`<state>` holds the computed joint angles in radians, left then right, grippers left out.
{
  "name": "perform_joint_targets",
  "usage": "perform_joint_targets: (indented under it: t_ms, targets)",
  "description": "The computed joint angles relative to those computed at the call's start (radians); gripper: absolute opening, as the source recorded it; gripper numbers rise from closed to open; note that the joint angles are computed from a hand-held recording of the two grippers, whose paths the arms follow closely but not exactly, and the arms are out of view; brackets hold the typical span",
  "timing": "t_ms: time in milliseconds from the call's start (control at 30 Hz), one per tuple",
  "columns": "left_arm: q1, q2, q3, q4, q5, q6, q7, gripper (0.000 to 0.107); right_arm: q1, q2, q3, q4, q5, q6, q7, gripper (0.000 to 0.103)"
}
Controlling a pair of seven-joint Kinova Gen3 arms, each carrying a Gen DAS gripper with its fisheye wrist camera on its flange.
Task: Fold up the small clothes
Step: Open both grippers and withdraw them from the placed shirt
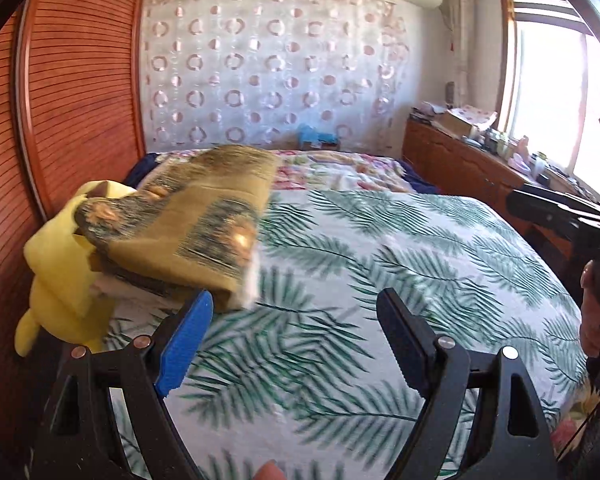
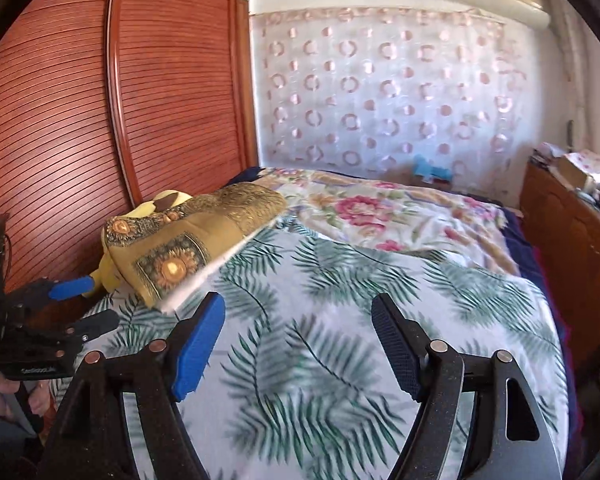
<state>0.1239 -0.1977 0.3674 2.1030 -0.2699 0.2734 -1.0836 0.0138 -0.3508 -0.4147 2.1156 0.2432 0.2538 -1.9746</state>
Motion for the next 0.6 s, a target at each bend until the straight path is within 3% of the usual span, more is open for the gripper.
perform_joint_targets:
  t_ms: [267,600]
  targets:
    - [-0.069,-0.051,0.167,-0.042,-0.094,0.067,0.118,0.084,0.079,-0.238,-0.081,0.091,-0.070,0.086,-0.093,0.096]
    - [-0.061,-0.144,0.186,-0.079,-0.073,0.112,0.132,0.084,0.168,-0.503,-0.152,0.086,-0.157,0.251,-0.155,0.098]
